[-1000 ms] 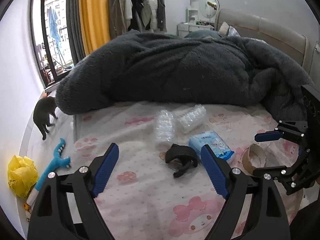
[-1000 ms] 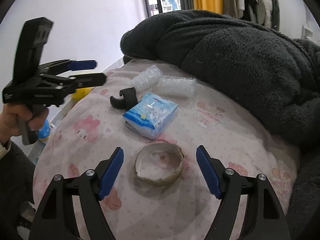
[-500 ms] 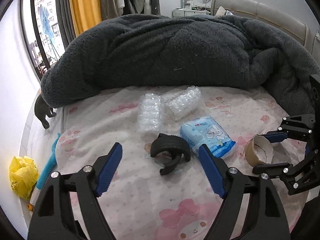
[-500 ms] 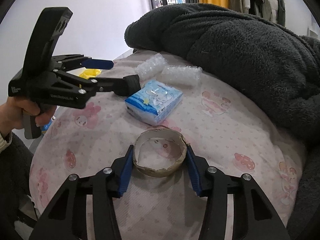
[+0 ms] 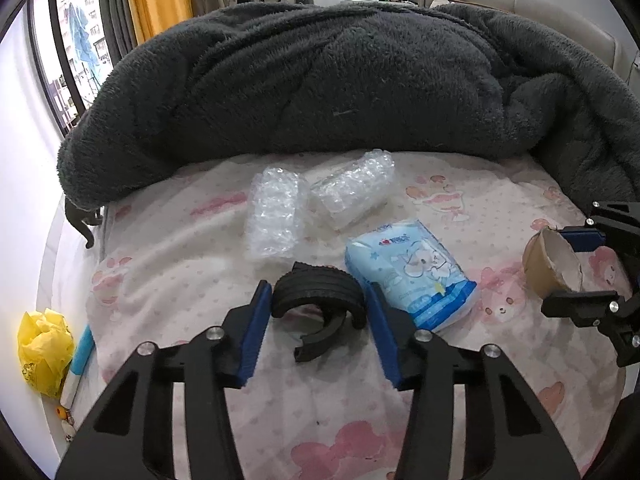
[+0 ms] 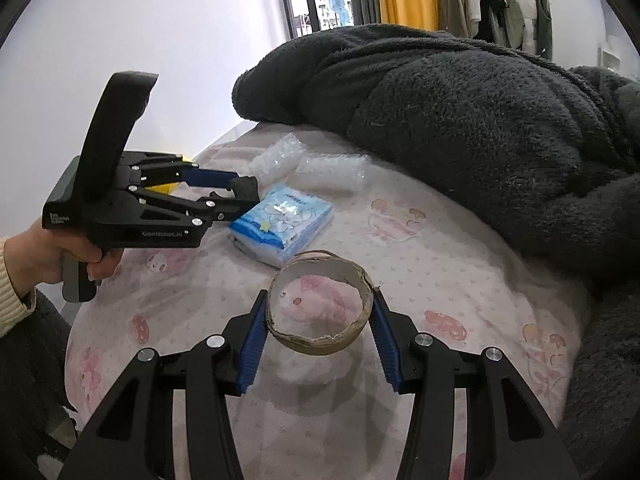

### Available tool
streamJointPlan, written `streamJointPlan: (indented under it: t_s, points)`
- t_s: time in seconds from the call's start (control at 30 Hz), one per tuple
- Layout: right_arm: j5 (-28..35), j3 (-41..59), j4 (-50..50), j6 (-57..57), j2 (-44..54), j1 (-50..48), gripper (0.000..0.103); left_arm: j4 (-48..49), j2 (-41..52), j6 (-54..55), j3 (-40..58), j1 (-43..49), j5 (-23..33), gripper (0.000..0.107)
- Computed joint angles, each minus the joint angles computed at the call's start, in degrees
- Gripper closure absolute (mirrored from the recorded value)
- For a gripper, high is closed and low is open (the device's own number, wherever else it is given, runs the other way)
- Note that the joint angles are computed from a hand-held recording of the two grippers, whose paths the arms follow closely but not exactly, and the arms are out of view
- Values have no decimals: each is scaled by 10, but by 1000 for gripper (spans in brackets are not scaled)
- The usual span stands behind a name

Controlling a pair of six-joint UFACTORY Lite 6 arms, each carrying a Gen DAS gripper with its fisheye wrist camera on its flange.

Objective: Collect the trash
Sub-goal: 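Grasp the brown cardboard tape ring with the right tool while left grasps black curved piece, then carry the tape ring and black piece with both tools over the bin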

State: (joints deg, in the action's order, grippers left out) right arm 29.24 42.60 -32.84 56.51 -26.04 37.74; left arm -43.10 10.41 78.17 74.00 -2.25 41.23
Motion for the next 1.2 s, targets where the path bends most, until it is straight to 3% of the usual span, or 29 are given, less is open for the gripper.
streamJointPlan:
  t_s: [0.2,0.63,1.2]
  points:
    - [-1,17,-2,-1,15,-2,53,-15,-5,9,0,4,3,57]
    - [14,108,-42,61,88,13,53,-72,-20,41,32,85,93,57]
    - [20,288,-71,156,267,60,53,-81,56,14,167,239,192,57]
